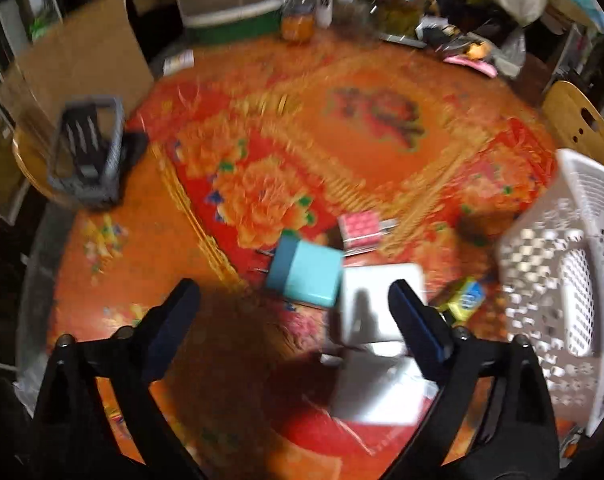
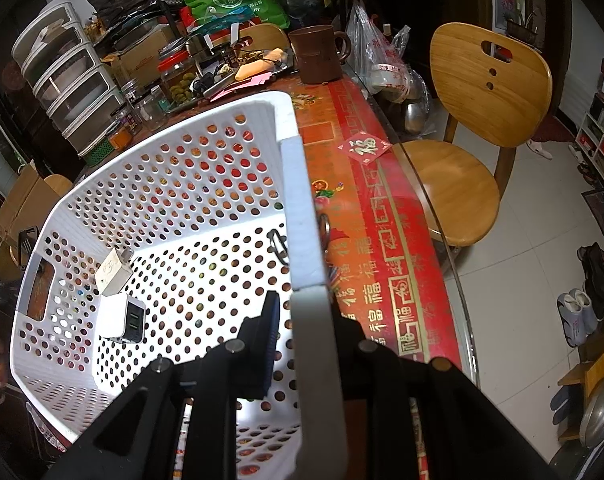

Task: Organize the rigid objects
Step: 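Grasp the light-blue adapter with the left tool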

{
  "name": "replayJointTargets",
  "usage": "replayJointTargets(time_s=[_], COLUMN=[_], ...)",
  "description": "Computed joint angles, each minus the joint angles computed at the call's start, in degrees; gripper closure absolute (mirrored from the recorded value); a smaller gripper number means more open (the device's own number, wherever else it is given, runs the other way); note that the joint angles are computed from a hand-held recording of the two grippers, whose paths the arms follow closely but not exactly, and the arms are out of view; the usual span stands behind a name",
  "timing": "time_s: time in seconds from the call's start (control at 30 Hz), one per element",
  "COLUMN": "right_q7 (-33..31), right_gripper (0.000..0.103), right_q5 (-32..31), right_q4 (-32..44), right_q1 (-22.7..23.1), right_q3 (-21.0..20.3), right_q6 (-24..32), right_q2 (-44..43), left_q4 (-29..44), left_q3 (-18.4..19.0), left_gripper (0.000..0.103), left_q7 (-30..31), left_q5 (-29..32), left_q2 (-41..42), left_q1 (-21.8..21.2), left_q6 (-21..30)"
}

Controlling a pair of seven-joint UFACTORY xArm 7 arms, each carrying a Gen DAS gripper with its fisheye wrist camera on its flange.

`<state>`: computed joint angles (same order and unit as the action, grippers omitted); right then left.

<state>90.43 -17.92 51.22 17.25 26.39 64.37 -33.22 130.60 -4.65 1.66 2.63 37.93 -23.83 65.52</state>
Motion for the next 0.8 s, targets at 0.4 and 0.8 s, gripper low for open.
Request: replayJointTargets(time_s=[0.4, 0.8], right_q7=[-0.7, -0.6], right_gripper=[0.083, 0.083], right_q5=[0.1, 0.1], right_q4=[0.2, 0.3], right_q1=[0.1, 0.0], right_q3=[-0.3, -0.3], right_q6=[0.3, 0.2], right_q2=[0.0, 0.1], left_q4=[14.8, 4.2], left_q3=[1.2, 2.1], left_gripper=[0.014, 0.04], left_q7=[-1.3, -5.0], left_q5=[-0.8, 1.7], left_q2=[11.5, 6.6], left_q1=[0.1, -2.1], left_q6=[3.4, -0.4])
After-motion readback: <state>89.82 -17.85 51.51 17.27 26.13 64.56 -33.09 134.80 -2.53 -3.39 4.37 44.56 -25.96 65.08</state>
